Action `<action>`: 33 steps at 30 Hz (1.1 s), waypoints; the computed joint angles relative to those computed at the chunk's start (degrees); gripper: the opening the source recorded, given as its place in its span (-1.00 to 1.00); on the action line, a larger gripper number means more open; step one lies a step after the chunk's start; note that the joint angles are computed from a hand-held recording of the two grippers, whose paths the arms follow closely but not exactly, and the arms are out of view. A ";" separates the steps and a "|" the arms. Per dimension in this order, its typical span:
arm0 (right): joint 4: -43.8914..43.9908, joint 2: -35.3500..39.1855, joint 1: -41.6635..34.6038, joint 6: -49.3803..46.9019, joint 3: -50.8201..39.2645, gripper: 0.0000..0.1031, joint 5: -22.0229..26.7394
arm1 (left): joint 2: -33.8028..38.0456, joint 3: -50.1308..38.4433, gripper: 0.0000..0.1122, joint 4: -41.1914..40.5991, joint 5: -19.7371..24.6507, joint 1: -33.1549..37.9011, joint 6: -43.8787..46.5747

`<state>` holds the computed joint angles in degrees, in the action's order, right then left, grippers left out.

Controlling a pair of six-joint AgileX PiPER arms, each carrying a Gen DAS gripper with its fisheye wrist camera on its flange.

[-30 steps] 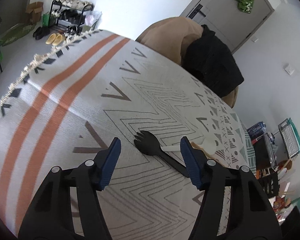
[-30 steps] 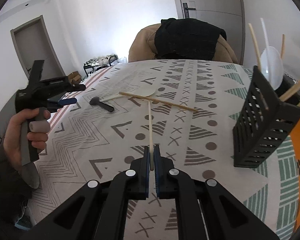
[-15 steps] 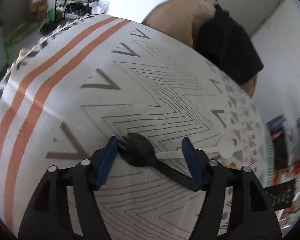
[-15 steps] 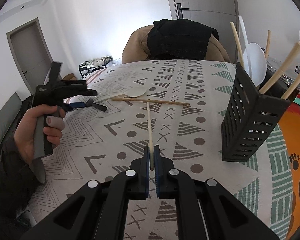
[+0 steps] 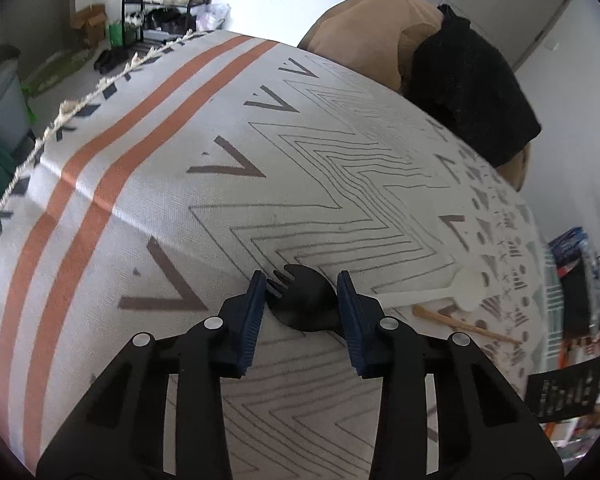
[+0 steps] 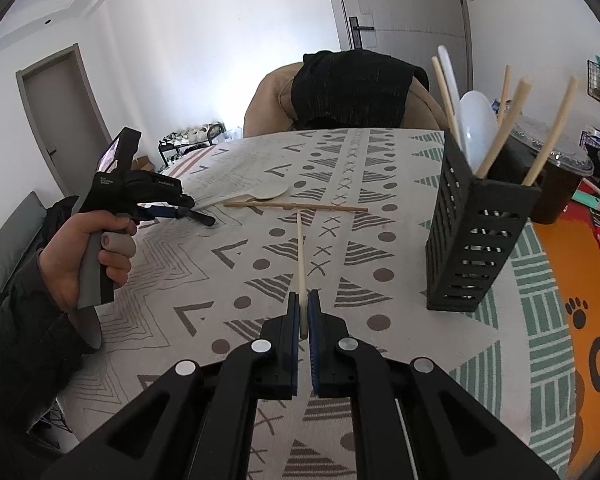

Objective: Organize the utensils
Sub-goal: 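Lift the black spoon and chopstick and carry them toward the black holder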

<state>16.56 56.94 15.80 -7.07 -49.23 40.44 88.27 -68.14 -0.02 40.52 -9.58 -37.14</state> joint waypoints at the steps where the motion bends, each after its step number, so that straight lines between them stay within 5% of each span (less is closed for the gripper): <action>1: 0.01 -0.62 -0.08 -0.01 0.03 -0.90 0.28 | -1.15 1.00 -0.36 -0.74 -0.60 -0.03 0.32; 6: -0.65 -3.92 -0.19 0.48 -0.16 -0.90 1.97 | -6.17 3.07 -0.35 5.58 -1.52 -4.10 -5.57; 15: 0.96 -8.72 -5.58 -1.99 -3.33 -0.90 5.46 | -12.53 -0.76 -0.35 33.38 4.55 -19.28 -24.57; 33: 17.63 -10.71 -32.72 -20.84 -20.24 -0.90 20.44 | -9.67 -9.09 -0.35 48.81 9.90 -33.31 -33.55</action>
